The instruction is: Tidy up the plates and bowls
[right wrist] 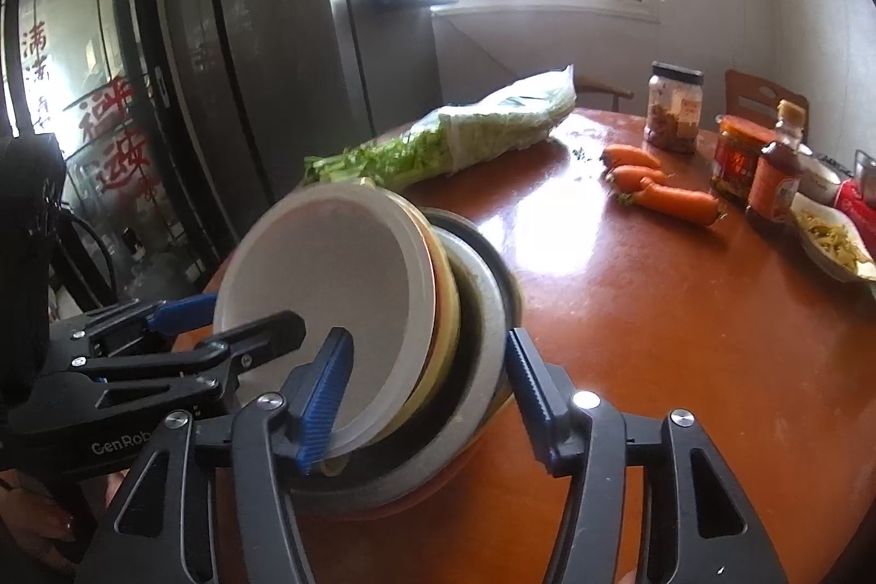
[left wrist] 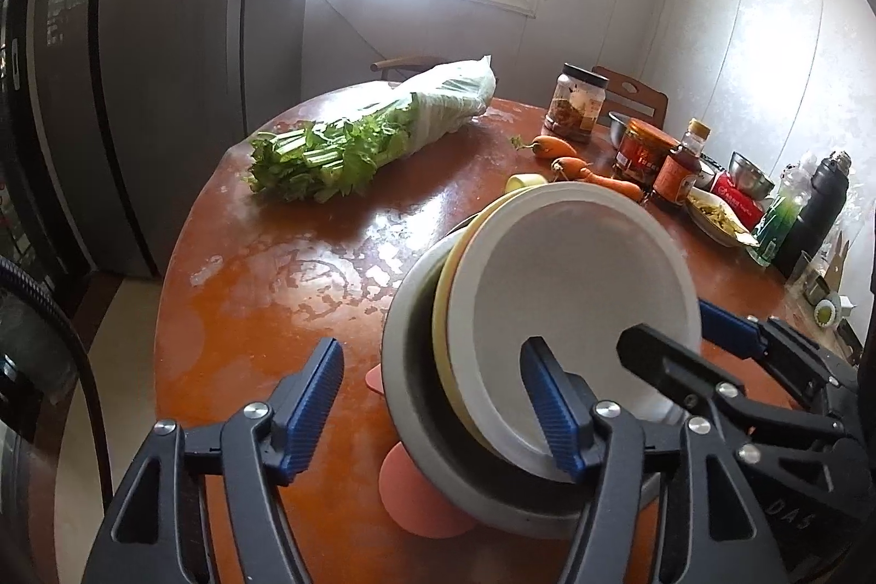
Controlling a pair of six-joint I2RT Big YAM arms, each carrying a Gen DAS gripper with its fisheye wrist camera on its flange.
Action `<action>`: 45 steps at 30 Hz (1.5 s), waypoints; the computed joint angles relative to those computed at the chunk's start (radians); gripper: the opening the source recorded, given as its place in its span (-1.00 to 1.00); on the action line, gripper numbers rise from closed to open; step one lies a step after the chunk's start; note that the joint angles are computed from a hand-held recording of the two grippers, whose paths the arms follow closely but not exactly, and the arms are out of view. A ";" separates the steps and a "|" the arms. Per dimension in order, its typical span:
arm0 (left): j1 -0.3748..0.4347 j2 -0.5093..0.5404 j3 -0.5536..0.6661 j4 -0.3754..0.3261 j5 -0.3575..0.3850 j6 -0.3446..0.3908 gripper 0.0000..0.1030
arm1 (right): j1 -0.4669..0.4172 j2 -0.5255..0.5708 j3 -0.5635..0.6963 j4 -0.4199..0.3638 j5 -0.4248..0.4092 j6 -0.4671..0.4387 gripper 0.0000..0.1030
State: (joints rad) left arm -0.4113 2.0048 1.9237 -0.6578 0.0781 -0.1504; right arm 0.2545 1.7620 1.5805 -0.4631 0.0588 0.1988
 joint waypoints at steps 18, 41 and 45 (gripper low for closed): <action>-0.054 -0.219 -0.275 0.208 -0.120 -0.010 0.83 | 0.006 -0.217 -0.241 0.127 0.115 -0.008 0.48; -0.156 -0.320 -0.520 0.239 -0.290 -0.057 0.89 | 0.036 -0.413 -0.543 0.150 0.223 0.076 0.57; -0.156 -0.315 -0.520 0.223 -0.294 -0.070 0.89 | 0.047 -0.417 -0.544 0.138 0.263 0.060 0.57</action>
State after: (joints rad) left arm -0.5674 1.6901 1.4039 -0.4350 -0.2156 -0.2207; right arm 0.3012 1.3450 1.0362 -0.3250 0.3221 0.2591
